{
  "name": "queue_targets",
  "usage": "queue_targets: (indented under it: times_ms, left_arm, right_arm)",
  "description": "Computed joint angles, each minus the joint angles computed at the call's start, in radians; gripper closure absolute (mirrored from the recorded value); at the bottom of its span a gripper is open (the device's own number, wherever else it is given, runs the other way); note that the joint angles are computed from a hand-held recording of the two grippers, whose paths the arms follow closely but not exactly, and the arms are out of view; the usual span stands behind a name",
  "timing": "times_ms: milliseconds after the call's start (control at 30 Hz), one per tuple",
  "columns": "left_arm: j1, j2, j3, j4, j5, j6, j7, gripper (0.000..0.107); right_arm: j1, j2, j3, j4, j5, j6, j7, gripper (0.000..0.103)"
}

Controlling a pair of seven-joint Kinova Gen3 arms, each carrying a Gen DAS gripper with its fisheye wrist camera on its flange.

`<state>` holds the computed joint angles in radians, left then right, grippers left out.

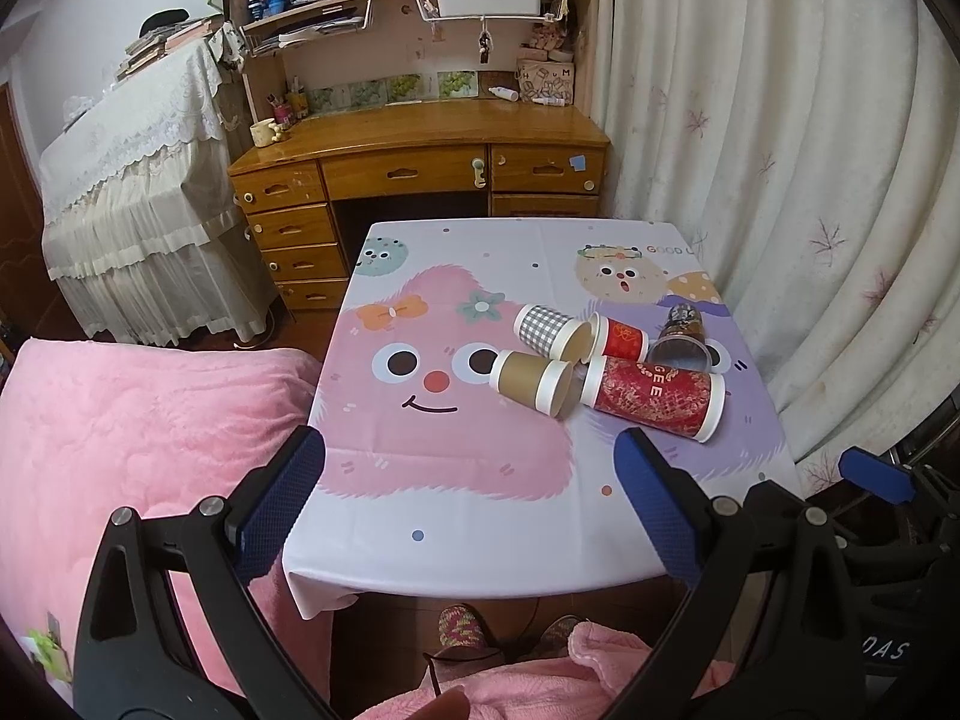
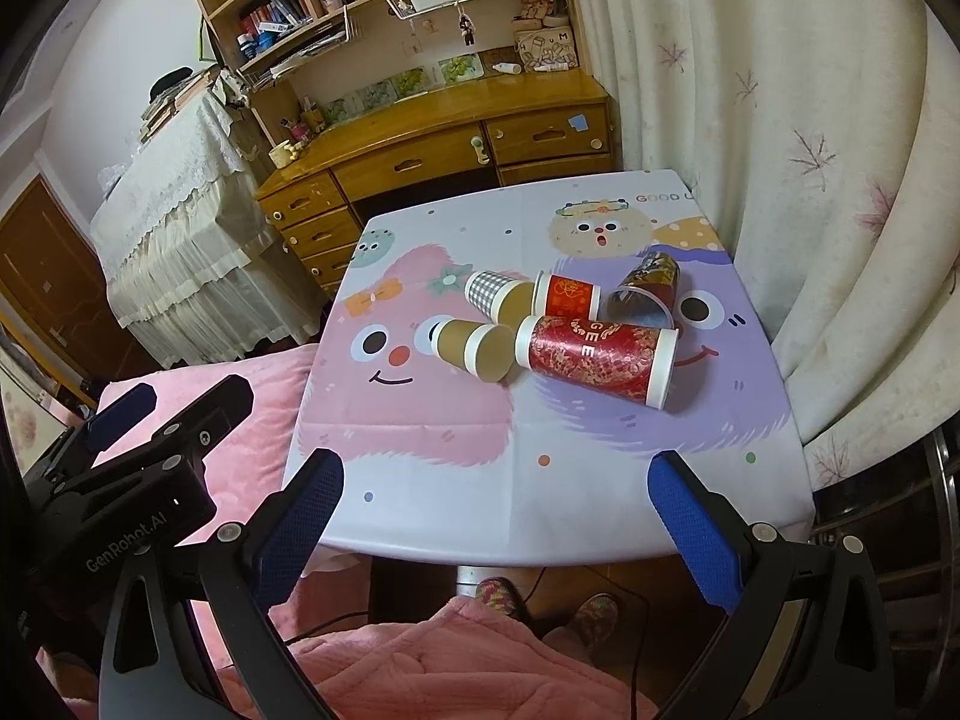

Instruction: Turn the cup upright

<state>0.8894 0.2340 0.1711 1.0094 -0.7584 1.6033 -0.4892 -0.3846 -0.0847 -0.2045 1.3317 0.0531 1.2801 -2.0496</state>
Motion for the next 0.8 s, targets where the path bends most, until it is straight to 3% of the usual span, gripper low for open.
queue_targets:
  times_ms: [200,333,800]
  left_arm:
    - [-0.004,-0.005,0.000,0.014,0.008,-0.010,0.006,0.011]
    - [-0.027,-0.029,0.008,0.079,0.024,-0.053,0.025,0.011]
    - [-0.064,-0.047,0.030,0.107,0.036,-0.077,0.018,0.011]
  right_arm:
    - [-0.007,0.006,-0.009,0.004,0.015,-0.010,-0.009,0.000]
    - [-0.015,0.018,-0.010,-0.003,0.025,-0.008,-0.015,0.000]
    - [-0.028,0.038,-0.003,-0.030,0.025,-0.003,-0.022,0.001]
